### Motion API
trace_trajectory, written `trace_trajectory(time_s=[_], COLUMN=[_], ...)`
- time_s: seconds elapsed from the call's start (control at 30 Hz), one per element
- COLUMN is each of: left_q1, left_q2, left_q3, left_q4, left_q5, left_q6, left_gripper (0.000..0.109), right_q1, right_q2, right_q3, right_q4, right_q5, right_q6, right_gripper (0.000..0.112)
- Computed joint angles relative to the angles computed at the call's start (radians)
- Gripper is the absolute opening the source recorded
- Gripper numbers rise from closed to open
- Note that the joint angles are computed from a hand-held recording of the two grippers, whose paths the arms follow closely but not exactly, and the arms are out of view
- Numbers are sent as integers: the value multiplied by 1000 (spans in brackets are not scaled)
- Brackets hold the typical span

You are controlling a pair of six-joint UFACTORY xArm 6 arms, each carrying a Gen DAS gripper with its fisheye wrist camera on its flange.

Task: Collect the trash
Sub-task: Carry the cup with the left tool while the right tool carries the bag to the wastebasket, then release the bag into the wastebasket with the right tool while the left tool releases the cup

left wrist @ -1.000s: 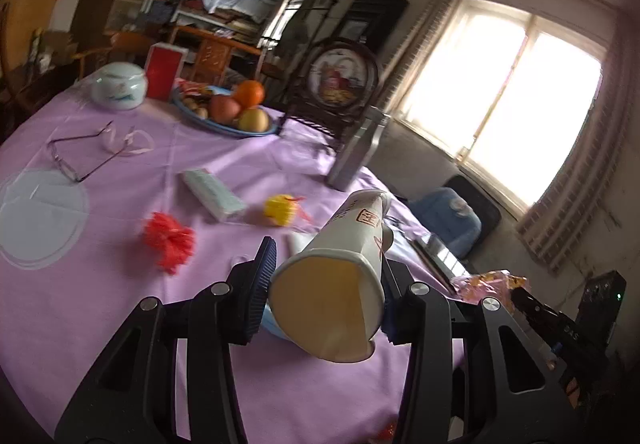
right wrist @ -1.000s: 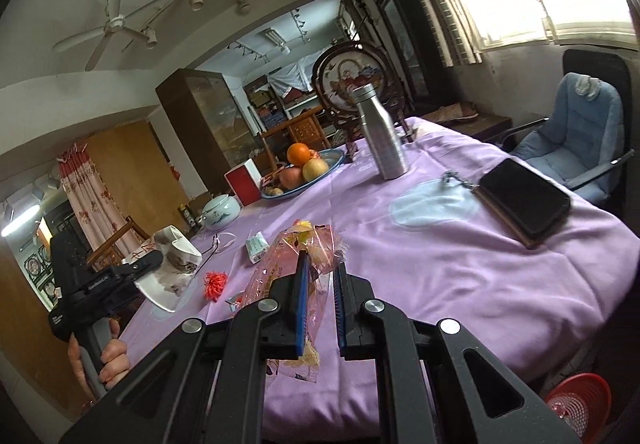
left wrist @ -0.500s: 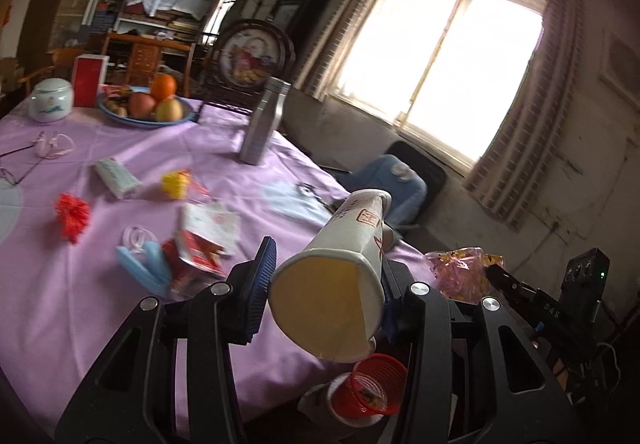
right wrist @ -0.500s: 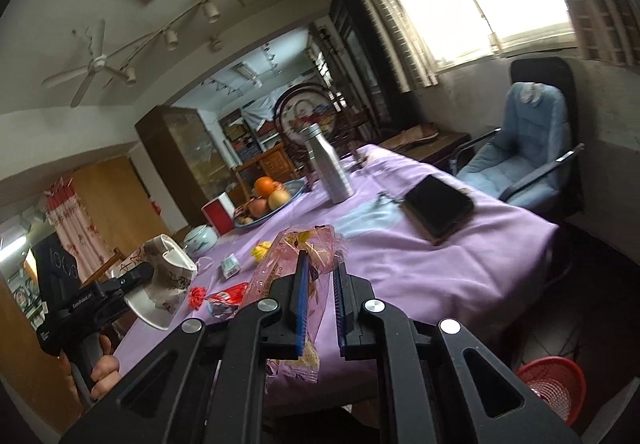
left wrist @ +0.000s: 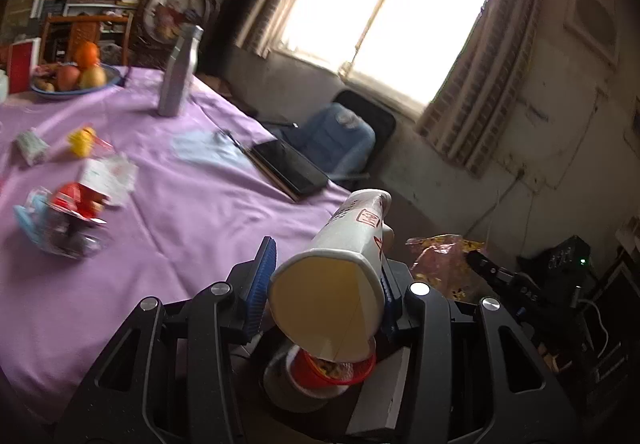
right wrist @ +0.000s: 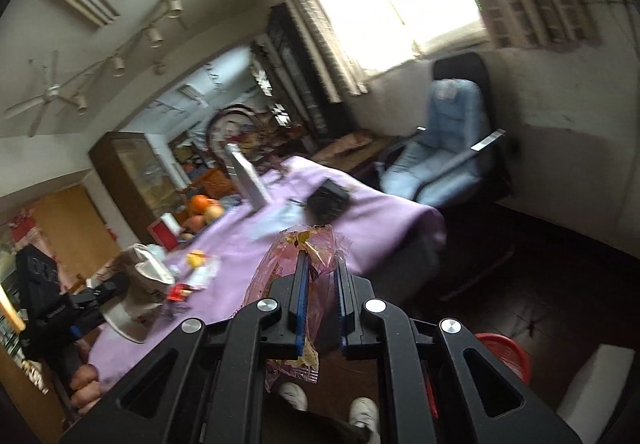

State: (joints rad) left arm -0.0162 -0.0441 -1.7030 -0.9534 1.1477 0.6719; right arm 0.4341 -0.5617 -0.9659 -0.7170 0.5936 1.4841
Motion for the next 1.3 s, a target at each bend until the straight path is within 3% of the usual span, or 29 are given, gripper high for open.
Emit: trace_trajectory(time_s=[0.23,0.37,0.43,0.5,0.53,0.57,0.7,0.93,1.13,1.2,1.23,1.3], left_q1=[-95,-143,-164,-187,-195,-205,-247,-348,-453,-479,-492,-519], left_q2=[12,33,45,60,67,77,110,184,305,362,384,394], left_q3=[39,44,44,43,40,36,26,-3,-95,-148,-168,-160], left_q4=[66,109,128,151,161,173,217,282,355,372,386,436], left_q5=[15,16,14,12,13,17,22,41,64,82,80,28], left_q6=[4,4,2,-3,-6,-9,-23,-21,-33,-45,-52,-74], left_gripper=[46,46,46,46,46,46,46,46,46,54,65,77], right_q1=[-32,-85,-126,-153,-168,-177,-201,-219,-252,-252,-253,-254], right_q2=[-33,5,52,93,111,119,100,-65,-147,-171,-177,-199], right_q3=[148,244,298,333,351,366,404,474,503,511,515,520], right_q4=[76,173,254,310,338,337,342,232,232,240,247,260], right_q5=[159,121,40,-10,-38,-57,-91,-53,-8,16,20,39], right_q6=[-21,-64,-105,-134,-144,-127,-103,19,-1,-7,-12,-28], right_gripper=[14,15,17,33,49,53,53,59,61,61,61,61])
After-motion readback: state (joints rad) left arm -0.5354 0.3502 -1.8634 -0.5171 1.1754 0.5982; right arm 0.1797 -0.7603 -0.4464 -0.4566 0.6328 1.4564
